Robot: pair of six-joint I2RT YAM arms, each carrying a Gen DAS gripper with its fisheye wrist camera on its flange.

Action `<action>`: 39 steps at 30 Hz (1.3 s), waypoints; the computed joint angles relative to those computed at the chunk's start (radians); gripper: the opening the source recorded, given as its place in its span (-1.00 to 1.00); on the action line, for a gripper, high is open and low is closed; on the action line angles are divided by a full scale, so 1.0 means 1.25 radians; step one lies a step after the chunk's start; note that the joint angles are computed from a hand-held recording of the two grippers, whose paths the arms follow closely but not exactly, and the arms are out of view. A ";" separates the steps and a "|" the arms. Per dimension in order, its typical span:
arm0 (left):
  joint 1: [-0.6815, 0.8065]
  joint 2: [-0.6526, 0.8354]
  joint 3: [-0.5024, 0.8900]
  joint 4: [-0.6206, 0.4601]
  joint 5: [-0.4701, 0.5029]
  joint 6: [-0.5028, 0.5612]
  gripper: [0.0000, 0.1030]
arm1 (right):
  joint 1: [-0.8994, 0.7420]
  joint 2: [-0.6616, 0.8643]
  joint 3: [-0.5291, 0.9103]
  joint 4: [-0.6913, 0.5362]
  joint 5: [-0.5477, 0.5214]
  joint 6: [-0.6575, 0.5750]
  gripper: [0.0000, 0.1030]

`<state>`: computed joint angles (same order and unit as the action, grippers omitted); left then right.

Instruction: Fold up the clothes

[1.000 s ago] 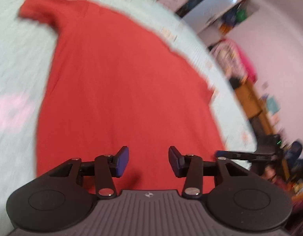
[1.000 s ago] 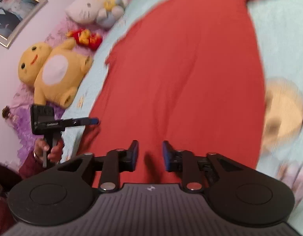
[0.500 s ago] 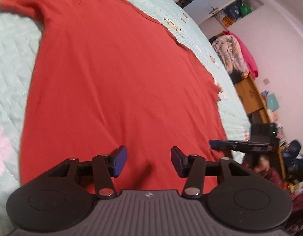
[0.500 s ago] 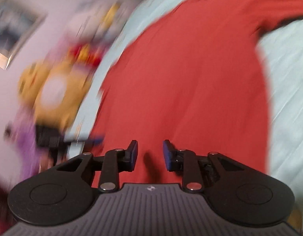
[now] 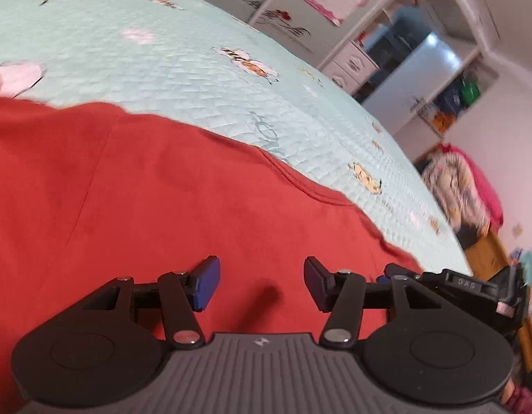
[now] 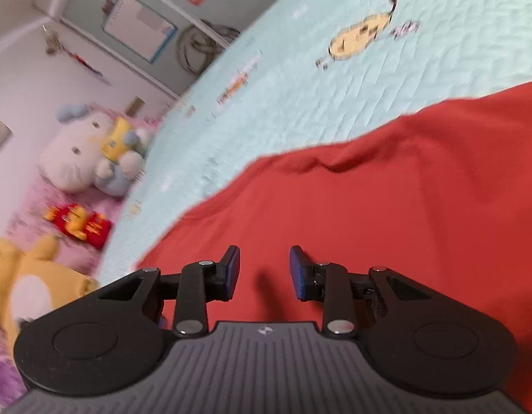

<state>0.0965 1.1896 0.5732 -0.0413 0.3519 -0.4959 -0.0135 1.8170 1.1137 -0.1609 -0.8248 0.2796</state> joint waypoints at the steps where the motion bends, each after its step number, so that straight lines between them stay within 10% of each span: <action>1: 0.017 0.005 0.013 -0.020 0.042 -0.002 0.10 | 0.002 -0.013 -0.027 0.026 -0.013 0.012 -0.39; 3: 0.063 -0.009 0.031 -0.115 0.166 0.039 0.12 | 0.006 -0.054 -0.059 -0.044 -0.068 -0.051 -0.39; 7: 0.205 -0.142 0.070 -0.634 0.392 0.368 0.13 | -0.044 -0.119 -0.019 -0.634 -0.116 -0.620 -0.38; 10: 0.305 -0.192 0.090 -0.913 0.419 0.639 0.14 | -0.108 -0.189 -0.037 -0.943 -0.032 -1.011 -0.36; 11: 0.309 -0.217 0.086 -0.891 0.404 0.620 0.14 | -0.127 -0.212 -0.044 -0.972 -0.018 -1.066 -0.36; 14: 0.284 -0.238 0.050 -0.669 0.390 0.426 0.14 | -0.158 -0.193 -0.012 -0.906 -0.089 -0.972 -0.36; 18: 0.207 -0.087 0.008 -0.195 0.316 0.079 0.15 | -0.146 -0.110 0.016 -0.507 -0.200 -0.463 -0.36; 21: 0.181 0.076 0.064 -0.043 0.261 -0.005 0.15 | -0.120 -0.026 0.056 -0.260 -0.193 -0.203 -0.34; 25: 0.172 0.214 0.142 0.010 0.255 0.011 0.15 | -0.099 0.104 0.176 -0.202 -0.113 -0.120 -0.38; 27: 0.183 0.226 0.141 0.039 0.271 -0.009 0.07 | -0.117 0.156 0.206 -0.153 -0.118 0.007 -0.72; 29: 0.186 0.197 0.120 0.049 0.279 -0.029 0.10 | -0.142 0.164 0.194 -0.122 -0.173 0.079 -0.56; 37: 0.108 0.121 0.097 -0.004 0.036 0.095 0.08 | -0.071 0.061 0.079 -0.084 -0.142 0.004 -0.46; 39: 0.123 0.065 0.102 -0.100 0.040 0.153 0.10 | -0.082 0.031 0.067 -0.224 -0.198 -0.103 -0.46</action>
<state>0.2497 1.2709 0.7008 -0.1658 0.4013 -0.3042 -0.1157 1.8554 1.1975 -0.4405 -1.0721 0.1511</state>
